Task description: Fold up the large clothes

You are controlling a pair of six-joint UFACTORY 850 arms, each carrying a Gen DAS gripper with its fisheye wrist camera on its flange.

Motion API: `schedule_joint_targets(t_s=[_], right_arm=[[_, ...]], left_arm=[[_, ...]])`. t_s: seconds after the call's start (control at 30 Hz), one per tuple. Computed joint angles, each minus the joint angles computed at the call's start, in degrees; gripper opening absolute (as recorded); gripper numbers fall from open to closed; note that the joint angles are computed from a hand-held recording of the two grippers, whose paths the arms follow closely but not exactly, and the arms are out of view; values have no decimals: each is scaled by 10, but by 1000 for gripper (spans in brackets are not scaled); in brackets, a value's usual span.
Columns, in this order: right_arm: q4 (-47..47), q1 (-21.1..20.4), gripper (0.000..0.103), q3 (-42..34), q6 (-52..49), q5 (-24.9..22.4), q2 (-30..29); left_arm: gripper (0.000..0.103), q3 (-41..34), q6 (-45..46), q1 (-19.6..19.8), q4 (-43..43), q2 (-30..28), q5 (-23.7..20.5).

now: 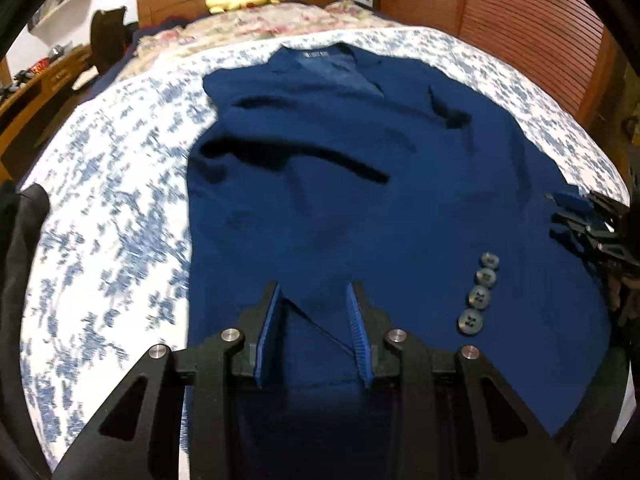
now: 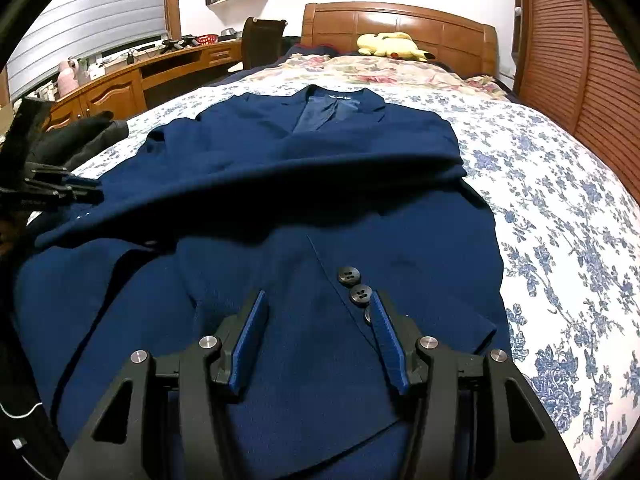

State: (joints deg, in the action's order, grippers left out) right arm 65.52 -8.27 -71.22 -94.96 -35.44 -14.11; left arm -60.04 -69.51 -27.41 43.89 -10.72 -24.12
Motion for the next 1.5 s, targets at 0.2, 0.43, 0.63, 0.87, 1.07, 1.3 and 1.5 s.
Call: schedule_joint_targets(t_s=[0.2,0.43,0.63,0.87,1.07,1.3,1.5], right_arm=[[5,-2,55,-1,-4,-6,-1],[6,-2,55,0,-5,-5,-1],[7,-2,55,0,-8,-2,-1],[11,-1,55,0,-15,0,-2],[14,-2,55,0,-20,1,-2],[20,-2,55,1,-32,5,-3],[20,-2,56,1,-32,5,-3]], left_arm=[[7,7,-9,-6,8,6,14],[6,34,-214,-46,211,75,-13],[5,45,-304,-89,304,129,-89],[6,49,-212,-73,191,117,-91],[18,59,-174,-71,151,120,-100],[33,127,-178,-62,102,161,-79],[38,169,-153,-53,43,179,-81]])
